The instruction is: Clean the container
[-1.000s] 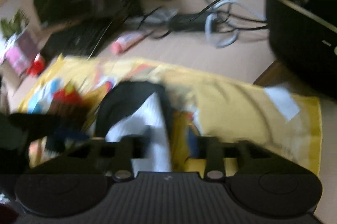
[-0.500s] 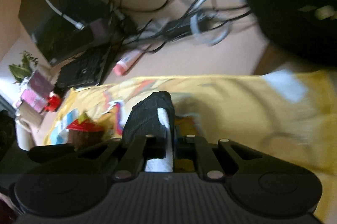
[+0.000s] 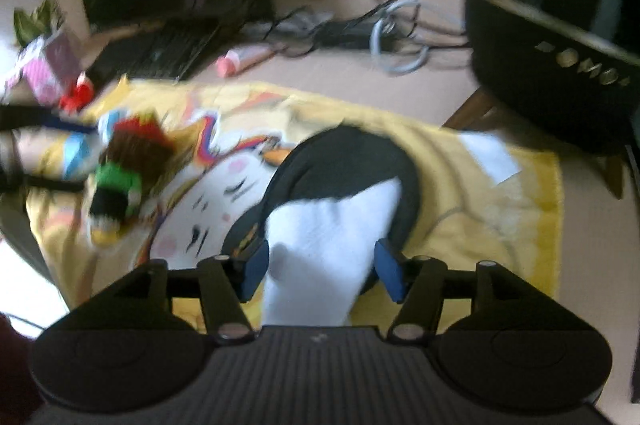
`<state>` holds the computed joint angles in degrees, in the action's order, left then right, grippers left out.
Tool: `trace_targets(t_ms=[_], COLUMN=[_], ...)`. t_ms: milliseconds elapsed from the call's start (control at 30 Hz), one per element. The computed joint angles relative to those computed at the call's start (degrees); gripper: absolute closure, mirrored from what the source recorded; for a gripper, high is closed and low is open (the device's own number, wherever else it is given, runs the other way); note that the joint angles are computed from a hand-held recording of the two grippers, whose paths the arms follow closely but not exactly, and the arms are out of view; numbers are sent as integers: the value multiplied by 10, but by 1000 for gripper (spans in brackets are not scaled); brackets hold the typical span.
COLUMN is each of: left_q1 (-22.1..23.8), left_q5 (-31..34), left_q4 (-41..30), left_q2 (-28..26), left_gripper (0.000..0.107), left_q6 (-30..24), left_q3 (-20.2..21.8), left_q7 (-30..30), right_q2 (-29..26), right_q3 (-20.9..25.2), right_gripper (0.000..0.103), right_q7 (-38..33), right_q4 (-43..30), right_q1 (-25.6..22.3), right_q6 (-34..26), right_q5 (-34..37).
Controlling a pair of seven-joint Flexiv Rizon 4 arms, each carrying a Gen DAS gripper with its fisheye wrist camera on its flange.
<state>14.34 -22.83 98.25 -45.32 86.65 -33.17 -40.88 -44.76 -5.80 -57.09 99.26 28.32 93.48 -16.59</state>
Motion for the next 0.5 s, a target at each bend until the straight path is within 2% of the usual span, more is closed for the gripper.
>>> trace_targets(t_ms=[33,67,100,167,200,267,367,433,500], left_q1=[-24,-53,-68,-77,-78,-97,-157,-181,-182], left_q5=[-2,-1,3,17,26,44,78,96,106], left_q4=[-10,-22,-29,-43,-50,-69,-102,-122,-135], left_q2=[0,-1,-5,-15,-21,-34,-56,-71,-84], left_gripper=[4,4,4,4,4,4,4,4,4], left_q6=[12,22,33,33,27,23,44,47,52], left_q3=[34,75,97,113,113,135,208,241,241], left_q7=[-21,-44,-58,-69,-67,-65,-74,-77,-77], right_q2=[-6,-8,-6,8,16,33,44,40,34], right_q3=[20,20,3,-56,-66,-53,-2,36,55], right_gripper=[74,95,95,95,95,95,95,95,95], right_q7=[-36,-38,-5,3,2,-3,-7,-7,-5], right_q4=[-17,-23,-15,5,10,12,-10,-31,-47], right_q1=[-6,-5,2,43,48,35,-9,-39,-51], right_q6=[-25,-36,-26,15,31,53,65,64,55], right_q5=[33,28,-13,-16,-12,1,19,24,26])
